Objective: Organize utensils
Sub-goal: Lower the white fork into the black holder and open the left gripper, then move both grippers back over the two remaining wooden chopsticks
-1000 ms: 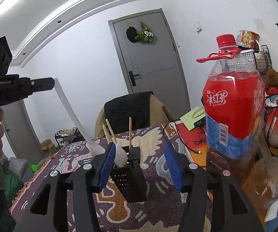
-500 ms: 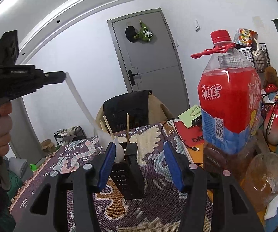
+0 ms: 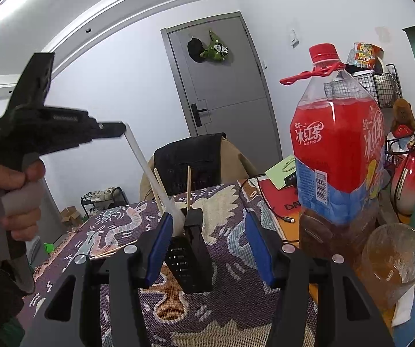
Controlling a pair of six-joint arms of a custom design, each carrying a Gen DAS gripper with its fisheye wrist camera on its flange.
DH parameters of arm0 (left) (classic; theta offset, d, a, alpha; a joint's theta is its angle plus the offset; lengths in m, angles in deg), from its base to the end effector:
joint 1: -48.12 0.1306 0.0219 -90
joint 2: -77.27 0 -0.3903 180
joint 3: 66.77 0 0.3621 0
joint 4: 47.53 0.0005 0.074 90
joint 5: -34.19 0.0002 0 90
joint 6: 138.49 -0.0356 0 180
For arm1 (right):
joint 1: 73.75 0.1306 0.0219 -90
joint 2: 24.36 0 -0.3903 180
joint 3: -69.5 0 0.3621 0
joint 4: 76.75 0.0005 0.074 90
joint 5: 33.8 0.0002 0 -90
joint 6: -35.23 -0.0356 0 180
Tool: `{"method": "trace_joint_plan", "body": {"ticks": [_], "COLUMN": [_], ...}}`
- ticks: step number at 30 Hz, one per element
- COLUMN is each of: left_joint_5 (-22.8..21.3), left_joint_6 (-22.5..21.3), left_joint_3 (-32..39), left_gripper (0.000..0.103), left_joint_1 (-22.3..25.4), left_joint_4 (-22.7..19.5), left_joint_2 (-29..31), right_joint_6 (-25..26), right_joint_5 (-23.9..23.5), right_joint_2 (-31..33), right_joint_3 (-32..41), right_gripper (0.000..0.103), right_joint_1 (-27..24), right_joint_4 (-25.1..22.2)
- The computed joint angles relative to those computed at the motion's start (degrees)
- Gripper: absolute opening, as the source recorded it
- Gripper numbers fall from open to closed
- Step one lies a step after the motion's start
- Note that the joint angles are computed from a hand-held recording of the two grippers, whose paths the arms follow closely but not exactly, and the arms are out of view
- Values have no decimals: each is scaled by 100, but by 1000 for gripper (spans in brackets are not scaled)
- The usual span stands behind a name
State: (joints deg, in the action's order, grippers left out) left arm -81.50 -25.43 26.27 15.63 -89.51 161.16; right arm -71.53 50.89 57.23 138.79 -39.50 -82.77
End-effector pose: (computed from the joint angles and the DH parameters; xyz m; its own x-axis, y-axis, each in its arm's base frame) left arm 0.3681 -0.2167 0.5186 -0.4900 -0.1064 -0.8652 -0.0164 0.9935 -0.1129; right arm 0.3476 0.2401 0.4050 -0.4313 0.0537 -0.9006 -0.5312 0.7917 0.3016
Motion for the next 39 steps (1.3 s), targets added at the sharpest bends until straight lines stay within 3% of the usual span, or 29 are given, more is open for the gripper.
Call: {"method": "trace_joint_plan", "body": {"ticks": [4,9,10,11,13,16,18,22,26,30,39], "left_joint_5": [174,737,809,820,742,779,724,663,687,653,795], "left_joint_6": [73,205,206,217,246,272,271,273,208,112,113], "left_joint_3": [5,-15,-93,-156,-360,-509,-641,-983,-1415,-1756,-2433], "left_gripper": [3,6,17,38,55,56,61,83,97,97,97], "left_joint_1": [36,156,173,173,169,206,231,356,530,674,1181], "left_joint_4": [-137,-314,-252,-192,-13,9,4,72,135,109,26], "left_joint_2": [153,283,229,188,2,-193,-364,-755,-1183,-1511,-2282], "right_joint_6": [-25,-48,-57,-77,-118,-149,-135,-176,-222,-203,380], "right_joint_5": [-31,-81,-90,-96,-103,-61,-22,113,327,497,647], "right_joint_2": [11,41,50,59,68,61,71,104,178,271,436], "right_joint_3": [9,44,54,63,62,49,69,134,223,360,692], "right_gripper": [53,53,53,53,54,61,68,89,96,96,96], "right_joint_1": [-21,-5,1,8,26,100,161,298,457,628,1103], "right_joint_4": [-16,-60,-72,-82,-88,-105,-127,-217,-340,-508,-704]}}
